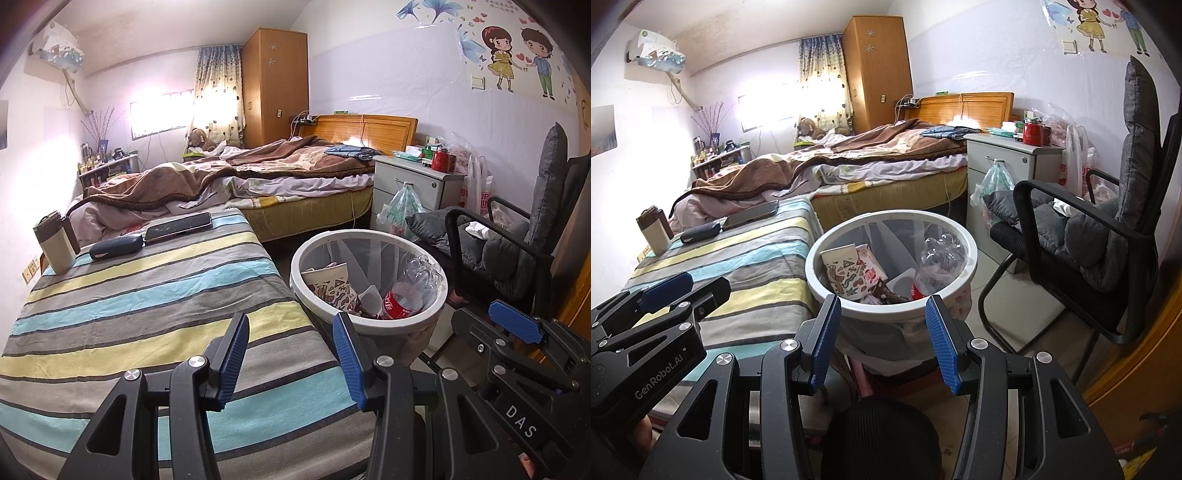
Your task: Collect trash
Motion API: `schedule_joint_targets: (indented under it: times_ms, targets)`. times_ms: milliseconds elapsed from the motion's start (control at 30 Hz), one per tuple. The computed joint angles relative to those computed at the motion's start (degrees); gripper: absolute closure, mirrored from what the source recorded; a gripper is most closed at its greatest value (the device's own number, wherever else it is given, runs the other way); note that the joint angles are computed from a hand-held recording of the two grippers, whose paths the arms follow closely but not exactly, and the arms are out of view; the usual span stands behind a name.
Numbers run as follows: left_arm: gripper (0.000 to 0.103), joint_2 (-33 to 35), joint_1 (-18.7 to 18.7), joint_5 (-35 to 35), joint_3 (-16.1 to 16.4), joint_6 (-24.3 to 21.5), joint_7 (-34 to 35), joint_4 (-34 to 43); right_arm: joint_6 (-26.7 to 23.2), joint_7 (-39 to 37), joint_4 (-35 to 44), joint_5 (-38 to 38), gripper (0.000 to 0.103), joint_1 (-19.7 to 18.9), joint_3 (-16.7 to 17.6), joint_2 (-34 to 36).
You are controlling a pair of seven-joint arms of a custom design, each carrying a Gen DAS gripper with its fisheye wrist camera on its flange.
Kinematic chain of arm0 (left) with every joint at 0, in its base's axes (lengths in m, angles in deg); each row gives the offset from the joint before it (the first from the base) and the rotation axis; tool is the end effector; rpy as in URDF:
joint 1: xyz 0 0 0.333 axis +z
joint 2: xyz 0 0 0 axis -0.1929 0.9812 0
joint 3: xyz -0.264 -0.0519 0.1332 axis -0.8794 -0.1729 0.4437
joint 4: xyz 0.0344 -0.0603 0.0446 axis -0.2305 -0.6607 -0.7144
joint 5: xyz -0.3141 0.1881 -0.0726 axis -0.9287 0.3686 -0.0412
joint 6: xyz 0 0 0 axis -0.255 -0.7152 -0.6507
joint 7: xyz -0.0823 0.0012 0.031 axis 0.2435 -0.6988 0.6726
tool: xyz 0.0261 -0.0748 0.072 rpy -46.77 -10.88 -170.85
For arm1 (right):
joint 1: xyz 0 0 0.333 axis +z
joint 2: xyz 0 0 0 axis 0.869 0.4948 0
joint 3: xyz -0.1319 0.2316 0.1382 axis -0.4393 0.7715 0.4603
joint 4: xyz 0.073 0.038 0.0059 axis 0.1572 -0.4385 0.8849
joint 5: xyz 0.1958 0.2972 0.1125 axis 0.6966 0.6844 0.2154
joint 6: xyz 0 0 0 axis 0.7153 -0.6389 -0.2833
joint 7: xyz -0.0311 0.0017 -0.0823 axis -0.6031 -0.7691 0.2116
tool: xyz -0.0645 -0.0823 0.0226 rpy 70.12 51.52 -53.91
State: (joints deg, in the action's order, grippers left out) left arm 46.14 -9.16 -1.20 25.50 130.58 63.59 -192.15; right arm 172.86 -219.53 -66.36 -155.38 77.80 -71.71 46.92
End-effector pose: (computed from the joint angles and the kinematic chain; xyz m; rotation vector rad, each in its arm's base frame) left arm 0.4053 -0.2106 0.4629 -1.3636 1.9429 -1.0380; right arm 0.3936 0.2594 0.4480 -1.4023 1.8395 -0.9363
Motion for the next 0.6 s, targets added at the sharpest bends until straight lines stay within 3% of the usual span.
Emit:
schedule_joint_targets:
  times_ms: [333,600]
  targets:
    - [0.056,-0.2,0.1,0.1,-0.1,-0.2,-0.3,-0.1,0.0,0.0,0.1,0.0,0.053,0.1,-0.1,0.2]
    - [0.056,0.0,-1.9,0.4,2.1,-0.2,-0.1,-0.2,-0.2,0.1,0.2,0.1,0.053,0.2,-0.1,0.3]
